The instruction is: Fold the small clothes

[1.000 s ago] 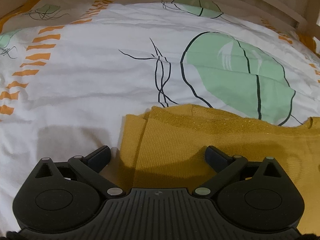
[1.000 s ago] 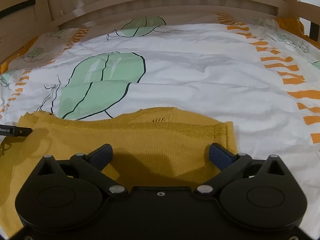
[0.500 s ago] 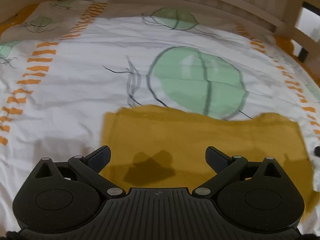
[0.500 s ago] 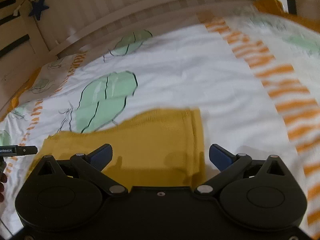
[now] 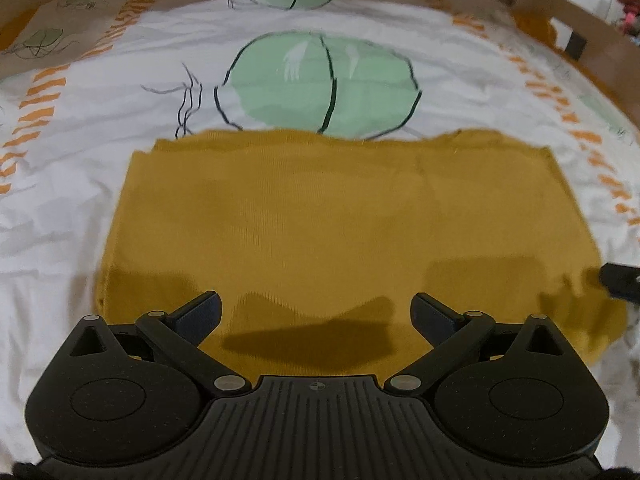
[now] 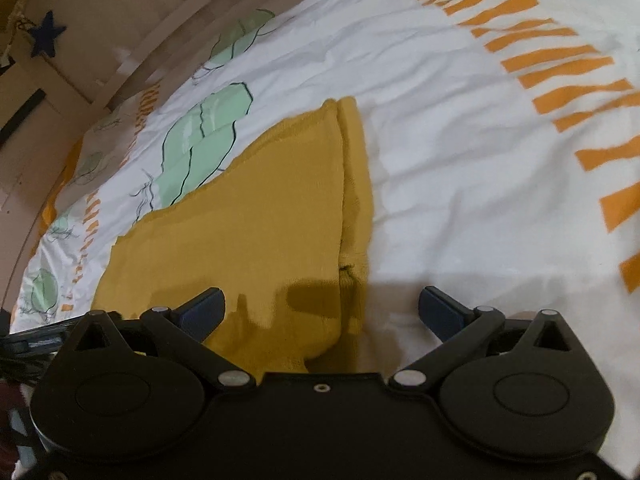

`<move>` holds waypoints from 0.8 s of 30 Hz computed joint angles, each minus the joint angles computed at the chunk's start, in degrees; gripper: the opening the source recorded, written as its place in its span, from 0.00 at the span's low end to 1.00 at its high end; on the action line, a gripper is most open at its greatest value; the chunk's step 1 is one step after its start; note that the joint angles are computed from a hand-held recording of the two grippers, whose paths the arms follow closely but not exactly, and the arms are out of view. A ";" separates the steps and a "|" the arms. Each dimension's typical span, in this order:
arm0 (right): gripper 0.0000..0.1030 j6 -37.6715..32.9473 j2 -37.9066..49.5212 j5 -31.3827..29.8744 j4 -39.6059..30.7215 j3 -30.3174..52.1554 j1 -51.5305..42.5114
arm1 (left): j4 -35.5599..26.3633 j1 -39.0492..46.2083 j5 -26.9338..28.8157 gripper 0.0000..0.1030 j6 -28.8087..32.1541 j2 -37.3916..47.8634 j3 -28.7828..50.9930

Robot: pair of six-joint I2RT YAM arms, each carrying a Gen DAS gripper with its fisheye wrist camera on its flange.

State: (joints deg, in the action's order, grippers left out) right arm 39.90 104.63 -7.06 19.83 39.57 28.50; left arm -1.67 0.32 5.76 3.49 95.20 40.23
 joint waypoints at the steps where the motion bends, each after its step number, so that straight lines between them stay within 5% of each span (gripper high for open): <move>1: 1.00 -0.22 0.53 -0.51 0.91 -0.09 -0.12 | -0.05 -0.57 -1.00 0.99 -0.33 1.08 0.42; 12: 1.00 2.33 6.70 -9.93 17.36 -2.93 -4.65 | 0.39 -3.85 -6.74 1.00 -4.02 4.60 0.87; 24: 1.00 1.16 6.40 -7.66 15.43 -1.97 -3.46 | 3.75 -3.22 -5.52 1.00 -5.06 4.31 -0.64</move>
State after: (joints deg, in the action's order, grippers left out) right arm 41.06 111.02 -14.72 35.27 37.61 25.04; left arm 2.08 -2.89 0.24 -1.57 99.51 39.59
